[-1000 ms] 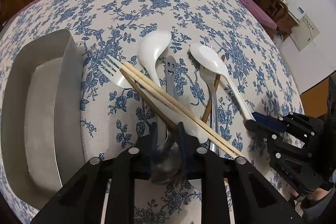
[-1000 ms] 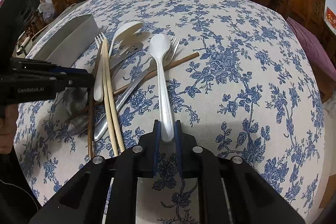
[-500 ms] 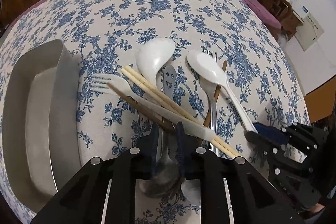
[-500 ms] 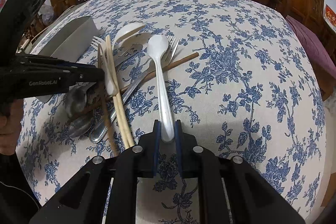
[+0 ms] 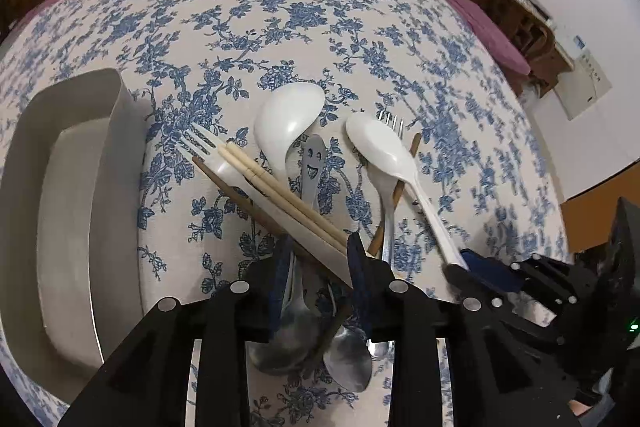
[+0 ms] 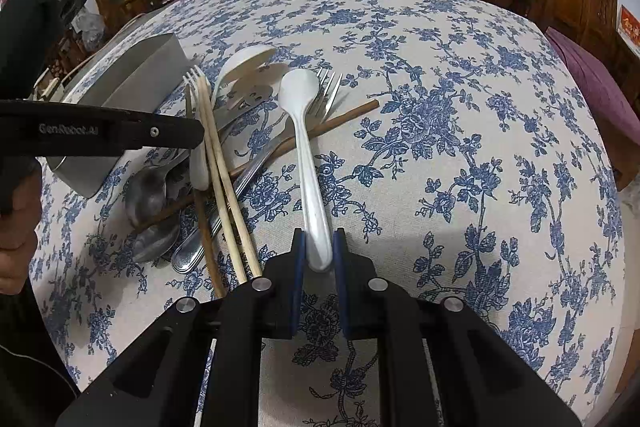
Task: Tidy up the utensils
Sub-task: 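Grasp a wooden chopstick with the left tool and lift it upright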
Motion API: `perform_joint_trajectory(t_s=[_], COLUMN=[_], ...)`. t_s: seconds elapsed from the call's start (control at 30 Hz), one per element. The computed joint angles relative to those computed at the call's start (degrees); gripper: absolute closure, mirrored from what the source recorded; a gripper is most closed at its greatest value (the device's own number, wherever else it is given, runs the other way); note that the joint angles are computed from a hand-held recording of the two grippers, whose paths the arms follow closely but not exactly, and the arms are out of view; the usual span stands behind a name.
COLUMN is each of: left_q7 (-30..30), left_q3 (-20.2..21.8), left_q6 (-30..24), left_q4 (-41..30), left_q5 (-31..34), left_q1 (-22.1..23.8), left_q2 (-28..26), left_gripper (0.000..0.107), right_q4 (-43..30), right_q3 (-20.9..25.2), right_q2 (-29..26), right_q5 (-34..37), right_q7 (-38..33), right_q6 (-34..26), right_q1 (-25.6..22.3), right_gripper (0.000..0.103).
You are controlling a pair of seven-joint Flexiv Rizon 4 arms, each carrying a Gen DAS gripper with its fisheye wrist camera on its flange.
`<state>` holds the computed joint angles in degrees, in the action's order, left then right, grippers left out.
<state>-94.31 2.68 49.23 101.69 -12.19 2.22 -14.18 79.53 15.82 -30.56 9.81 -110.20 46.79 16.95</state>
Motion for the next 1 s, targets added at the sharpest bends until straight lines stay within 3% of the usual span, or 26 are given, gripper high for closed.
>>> perform_joint_trajectory(t_s=[0.23, 0.37, 0.67, 1.0], left_q7=[-2.31, -1.37, 0.23, -0.16], left_q3=[1.33, 1.07, 0.62, 1.20], left_q6=[-2.23, -1.79, 0.65, -1.54], left_q4=[-1.41, -0.66, 1.13, -0.05], left_q5=[5.71, 4.82, 3.76, 6.29], left_q1=[-0.50, 0.19, 0.23, 0.09], left_q2=[-0.40, 0.02, 0.95, 0.66], left_gripper=[0.076, 0.091, 0.101, 0.101], right_q4=[-0.03, 0.06, 0.28, 0.49], right_q3=[0.03, -0.12, -0.15, -0.20], right_q2=[0.01, 0.03, 0.13, 0.18], right_q5=[0.19, -0.01, -0.33, -0.61], right_q7=[-0.04, 0.01, 0.26, 0.48], right_q6=[-0.04, 0.09, 0.33, 0.71], right_q1=[-0.02, 0.09, 0.20, 0.29], right_gripper=[0.086, 0.086, 0.086, 0.086])
